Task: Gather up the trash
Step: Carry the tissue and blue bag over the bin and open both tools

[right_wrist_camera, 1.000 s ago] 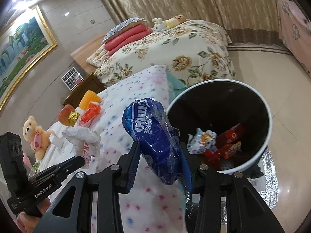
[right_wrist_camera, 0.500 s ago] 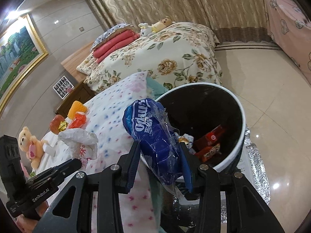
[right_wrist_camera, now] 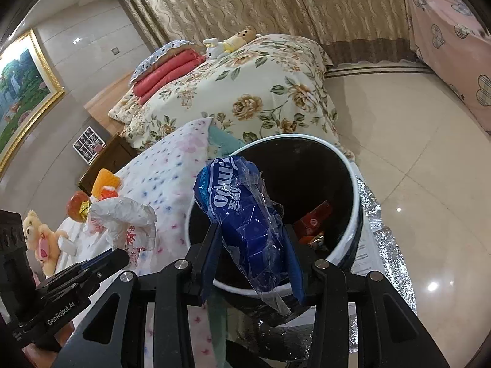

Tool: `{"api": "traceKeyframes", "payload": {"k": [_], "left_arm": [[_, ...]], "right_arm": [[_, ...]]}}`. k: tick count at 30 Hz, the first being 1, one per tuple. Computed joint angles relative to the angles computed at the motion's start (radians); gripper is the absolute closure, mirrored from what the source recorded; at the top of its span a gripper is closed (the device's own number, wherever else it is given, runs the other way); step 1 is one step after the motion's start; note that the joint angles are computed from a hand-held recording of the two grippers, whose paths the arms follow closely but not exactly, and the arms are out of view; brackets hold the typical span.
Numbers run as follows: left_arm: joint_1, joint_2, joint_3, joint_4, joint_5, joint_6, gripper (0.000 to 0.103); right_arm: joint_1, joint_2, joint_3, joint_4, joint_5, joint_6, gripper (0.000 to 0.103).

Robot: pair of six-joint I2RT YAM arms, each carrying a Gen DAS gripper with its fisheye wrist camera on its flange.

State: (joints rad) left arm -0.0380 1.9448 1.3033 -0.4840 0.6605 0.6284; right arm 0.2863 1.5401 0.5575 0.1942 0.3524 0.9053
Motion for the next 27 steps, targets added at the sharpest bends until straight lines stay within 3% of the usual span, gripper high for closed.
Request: {"api": "traceKeyframes", "payload": {"k": [27], "left_arm": [[-0.152,0.043,0.019,0.063,-0.104,-0.043,0.091]], "right_arm": [[-0.142,0.059,0.033,0.007,-0.083,-0.072,0.061]]}}
